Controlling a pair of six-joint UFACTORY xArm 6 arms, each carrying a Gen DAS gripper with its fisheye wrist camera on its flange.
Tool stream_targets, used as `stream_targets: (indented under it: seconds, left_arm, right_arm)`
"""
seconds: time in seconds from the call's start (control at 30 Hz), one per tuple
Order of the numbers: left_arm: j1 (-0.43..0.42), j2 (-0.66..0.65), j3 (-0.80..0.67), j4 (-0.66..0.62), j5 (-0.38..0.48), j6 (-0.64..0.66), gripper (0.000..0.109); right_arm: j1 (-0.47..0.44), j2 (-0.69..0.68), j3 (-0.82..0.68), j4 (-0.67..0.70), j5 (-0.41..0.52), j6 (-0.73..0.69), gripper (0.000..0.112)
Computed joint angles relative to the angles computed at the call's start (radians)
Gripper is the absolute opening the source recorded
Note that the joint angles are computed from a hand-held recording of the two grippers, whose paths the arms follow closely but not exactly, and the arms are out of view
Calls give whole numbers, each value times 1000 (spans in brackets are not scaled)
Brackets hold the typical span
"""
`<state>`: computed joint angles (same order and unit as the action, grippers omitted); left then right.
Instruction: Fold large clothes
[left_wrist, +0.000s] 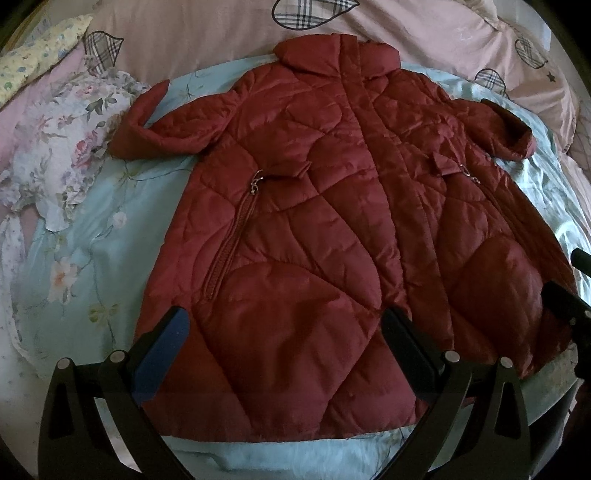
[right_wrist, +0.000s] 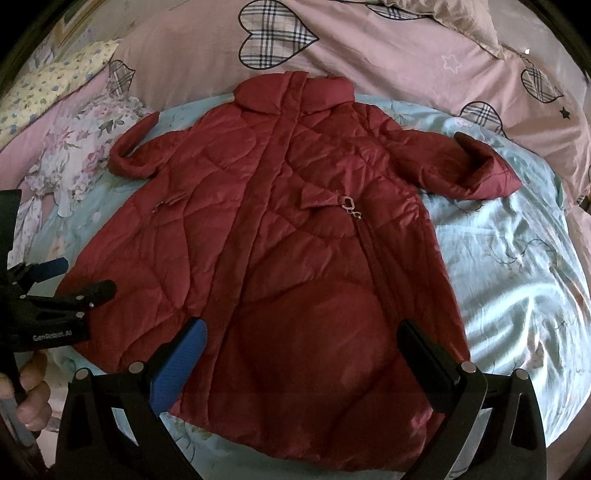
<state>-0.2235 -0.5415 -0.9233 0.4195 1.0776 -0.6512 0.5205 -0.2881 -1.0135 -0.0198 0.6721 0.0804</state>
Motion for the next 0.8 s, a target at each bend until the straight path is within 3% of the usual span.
stream_targets:
  seconds: [0.23,0.5,0.8]
  left_arm:
    - [60,8,16,-102,-105,45,103]
    - [96,62,-24,-86,-107,57,103]
    - [141,118,-63,-106,-141,85,103]
  right_arm:
    - [-59,34,-19,59,-60,-33,103]
    - [-171,126,-123,118,-28,-48,103]
    - [-285,292,-303,146,-64,-64,101]
